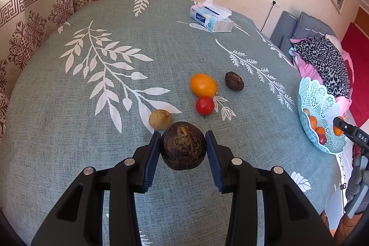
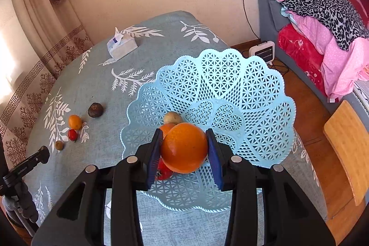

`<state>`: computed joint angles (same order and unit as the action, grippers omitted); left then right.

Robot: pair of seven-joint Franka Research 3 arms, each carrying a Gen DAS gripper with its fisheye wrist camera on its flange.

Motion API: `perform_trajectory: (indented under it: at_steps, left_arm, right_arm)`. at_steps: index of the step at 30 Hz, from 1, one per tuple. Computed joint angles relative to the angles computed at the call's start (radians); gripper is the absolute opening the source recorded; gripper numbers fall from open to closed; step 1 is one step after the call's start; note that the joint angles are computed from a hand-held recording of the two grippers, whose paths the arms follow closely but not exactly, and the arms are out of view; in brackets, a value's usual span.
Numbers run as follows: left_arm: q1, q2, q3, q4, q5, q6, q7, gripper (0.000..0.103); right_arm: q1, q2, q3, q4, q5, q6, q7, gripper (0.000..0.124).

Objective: Organize fruits
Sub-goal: 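Carry the dark brown fruit and orange over the blue basket and open both tools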

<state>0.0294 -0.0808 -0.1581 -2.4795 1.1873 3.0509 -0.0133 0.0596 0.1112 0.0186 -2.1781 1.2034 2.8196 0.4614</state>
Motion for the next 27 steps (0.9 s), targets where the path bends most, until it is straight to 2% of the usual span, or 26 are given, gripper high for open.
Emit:
perform_trajectory:
  at_steps: [8,12,21,27]
  left_arm:
    - [-0.025,0.016,-0.006,0.020,-0.042,-0.008,0.051,0.040]
    - [-0.034,0.018,-0.008,0.028,-0.045,-0.010,0.060,0.040]
    - [-0.069,0.043,-0.015,0.066,-0.089,-0.012,0.121,0.040]
    - [-0.113,0.075,-0.021,0.119,-0.147,-0.026,0.209,0.040]
  right_arm:
    - [-0.006,-0.005,-0.004,-0.017,0.012,-0.030,-0.002,0.039]
    - [-0.011,-0.014,-0.008,-0.021,0.054,-0.033,-0.014,0.052]
    - [0.004,-0.039,-0.012,-0.036,0.132,0.011,-0.080,0.052]
    - [0.003,-0.048,-0.022,-0.033,0.175,0.013,-0.102,0.052]
